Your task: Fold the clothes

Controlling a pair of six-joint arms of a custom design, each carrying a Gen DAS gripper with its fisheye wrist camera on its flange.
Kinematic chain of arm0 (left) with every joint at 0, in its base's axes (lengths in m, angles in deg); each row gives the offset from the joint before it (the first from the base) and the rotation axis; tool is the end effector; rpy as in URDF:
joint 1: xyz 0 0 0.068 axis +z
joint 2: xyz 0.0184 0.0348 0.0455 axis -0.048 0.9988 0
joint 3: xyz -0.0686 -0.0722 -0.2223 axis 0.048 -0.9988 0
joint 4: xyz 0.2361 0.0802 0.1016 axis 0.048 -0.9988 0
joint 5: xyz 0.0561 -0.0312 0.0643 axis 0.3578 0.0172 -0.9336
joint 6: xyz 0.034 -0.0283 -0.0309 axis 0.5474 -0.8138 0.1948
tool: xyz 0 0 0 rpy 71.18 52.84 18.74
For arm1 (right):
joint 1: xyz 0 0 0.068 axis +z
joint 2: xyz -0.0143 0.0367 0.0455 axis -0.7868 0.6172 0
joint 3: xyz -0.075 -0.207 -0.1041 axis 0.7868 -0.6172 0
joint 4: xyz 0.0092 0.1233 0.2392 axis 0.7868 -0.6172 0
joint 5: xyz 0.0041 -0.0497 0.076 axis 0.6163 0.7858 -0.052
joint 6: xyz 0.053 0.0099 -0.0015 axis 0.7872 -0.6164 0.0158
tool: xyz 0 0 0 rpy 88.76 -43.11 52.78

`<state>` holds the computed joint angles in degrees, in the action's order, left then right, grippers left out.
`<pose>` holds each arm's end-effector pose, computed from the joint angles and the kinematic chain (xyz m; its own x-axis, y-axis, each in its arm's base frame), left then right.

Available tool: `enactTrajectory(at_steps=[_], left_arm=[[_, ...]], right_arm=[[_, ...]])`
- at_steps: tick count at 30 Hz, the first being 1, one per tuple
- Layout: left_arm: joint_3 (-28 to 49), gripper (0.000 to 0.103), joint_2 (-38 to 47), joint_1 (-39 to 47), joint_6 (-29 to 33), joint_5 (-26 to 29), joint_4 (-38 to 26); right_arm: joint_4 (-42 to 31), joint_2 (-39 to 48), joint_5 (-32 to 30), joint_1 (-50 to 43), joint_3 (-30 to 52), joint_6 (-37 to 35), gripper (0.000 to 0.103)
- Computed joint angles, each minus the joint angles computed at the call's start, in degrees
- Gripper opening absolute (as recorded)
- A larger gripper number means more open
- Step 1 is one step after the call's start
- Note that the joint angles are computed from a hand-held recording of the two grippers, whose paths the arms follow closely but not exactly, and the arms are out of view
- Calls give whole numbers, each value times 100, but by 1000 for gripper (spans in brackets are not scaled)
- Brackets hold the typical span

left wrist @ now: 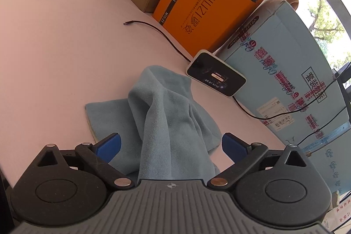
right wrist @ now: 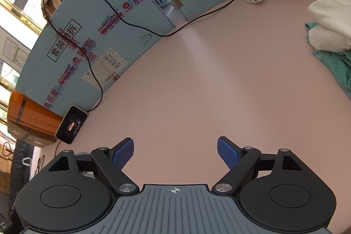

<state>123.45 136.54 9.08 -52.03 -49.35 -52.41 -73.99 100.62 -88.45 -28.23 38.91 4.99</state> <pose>0.2493 0.0473 0.2924 -0.5057 -0.6753 -0.5368 -0.4766 0.7374 -0.4787 0.2638 0.1153 0.2789 -0.7390 0.5258 -0.4213 0.2875 0.8116 0.5086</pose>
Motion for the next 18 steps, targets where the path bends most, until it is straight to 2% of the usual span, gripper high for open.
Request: enactTrajectory(at_steps=[1, 4, 6, 7, 8, 9, 12, 18], left_arm=[[71, 96, 147, -65, 17, -61, 30], [245, 81, 485, -263, 49, -249, 61], [335, 68, 682, -360, 7, -263, 122], [346, 66, 696, -458, 30, -397, 148], [359, 56, 712, -555, 55, -531, 173], [370, 42, 726, -651, 83, -662, 198], [253, 17, 596, -860, 173, -861, 396], [94, 14, 205, -947, -202, -337, 779]], right_arm=[[-99, 50, 44, 24, 27, 57, 87], [-710, 383, 311, 176, 329, 26, 87], [-1167, 601, 691, 363, 548, -86, 87], [-1427, 749, 826, 421, 707, -146, 87], [-1674, 916, 901, 443, 872, -218, 87], [-1863, 1050, 939, 448, 993, -276, 87], [-2119, 1245, 875, 368, 1126, -428, 87], [-2212, 1393, 725, 182, 1304, -824, 88]])
